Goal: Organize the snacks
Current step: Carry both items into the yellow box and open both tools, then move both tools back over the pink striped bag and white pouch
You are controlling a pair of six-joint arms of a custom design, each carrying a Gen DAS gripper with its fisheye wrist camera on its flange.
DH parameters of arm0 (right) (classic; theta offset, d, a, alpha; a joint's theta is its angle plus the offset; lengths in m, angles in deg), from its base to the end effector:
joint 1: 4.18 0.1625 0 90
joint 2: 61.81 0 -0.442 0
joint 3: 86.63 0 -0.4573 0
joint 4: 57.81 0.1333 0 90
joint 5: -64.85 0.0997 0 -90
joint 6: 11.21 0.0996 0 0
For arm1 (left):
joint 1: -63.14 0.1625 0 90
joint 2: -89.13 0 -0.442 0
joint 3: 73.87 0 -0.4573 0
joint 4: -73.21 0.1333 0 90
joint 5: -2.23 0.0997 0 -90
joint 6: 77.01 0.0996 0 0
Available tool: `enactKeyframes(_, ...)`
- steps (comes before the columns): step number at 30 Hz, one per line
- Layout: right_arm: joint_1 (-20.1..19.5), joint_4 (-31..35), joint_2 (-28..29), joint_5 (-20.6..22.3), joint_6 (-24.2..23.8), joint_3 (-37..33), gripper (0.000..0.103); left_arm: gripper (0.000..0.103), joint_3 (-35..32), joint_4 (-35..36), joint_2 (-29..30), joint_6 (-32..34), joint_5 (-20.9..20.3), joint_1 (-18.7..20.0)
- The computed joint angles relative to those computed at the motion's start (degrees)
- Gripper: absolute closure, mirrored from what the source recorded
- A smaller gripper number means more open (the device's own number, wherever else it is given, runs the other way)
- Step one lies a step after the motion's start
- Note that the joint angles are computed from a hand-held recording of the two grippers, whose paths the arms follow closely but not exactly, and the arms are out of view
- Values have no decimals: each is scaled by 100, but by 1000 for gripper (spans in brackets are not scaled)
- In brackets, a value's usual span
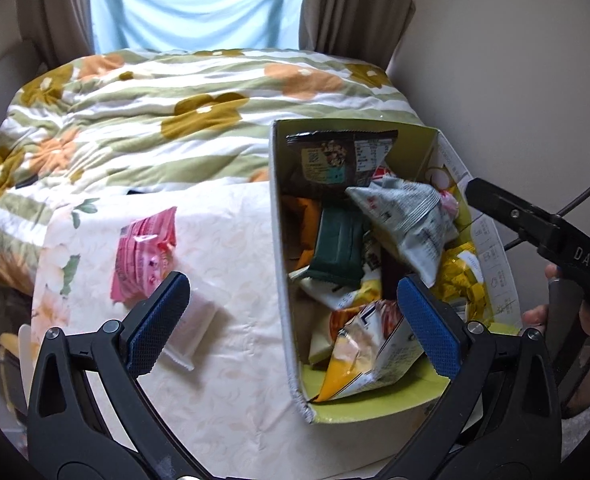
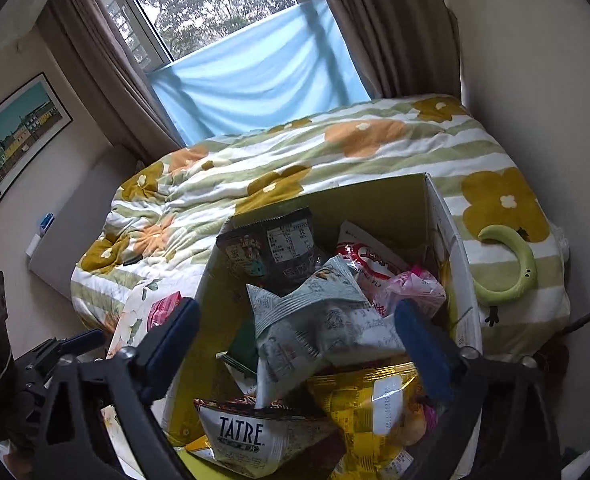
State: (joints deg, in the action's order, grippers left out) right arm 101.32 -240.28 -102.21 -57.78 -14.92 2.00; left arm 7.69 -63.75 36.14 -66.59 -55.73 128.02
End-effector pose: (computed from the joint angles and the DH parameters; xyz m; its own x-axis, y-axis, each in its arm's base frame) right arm 0.2828 -0.7219 0.1174 -0.8978 0.0925 0.4306 -0.2501 0.6978 -0.6712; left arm -0.1664 -0.7933 0.2481 -0.7519 0.3603 -0.5522 0.5479 0.8073 -0.2192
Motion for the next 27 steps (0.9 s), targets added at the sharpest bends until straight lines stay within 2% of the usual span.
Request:
enactKeyframes(8, 160, -95, -86, -270, 30, 212, 4, 0, 212, -77, -230, 59, -43, 14)
enactKeyframes(12, 285, -56, -121, -462, 69, 241, 4, 0, 338, -220, -365, 222, 86, -62)
enactKeyframes(17, 412, -202, -147, -417, 69, 321, 4, 0, 454, -309, -593, 385, 126, -82)
enactKeyframes(23, 658, -361, 28, -604, 40, 178, 4, 0, 533, -476, -894, 671, 289, -7)
enactKeyframes(27, 905, -539, 345, -1002, -95, -120, 4, 0, 402, -517, -1004, 965, 352, 160)
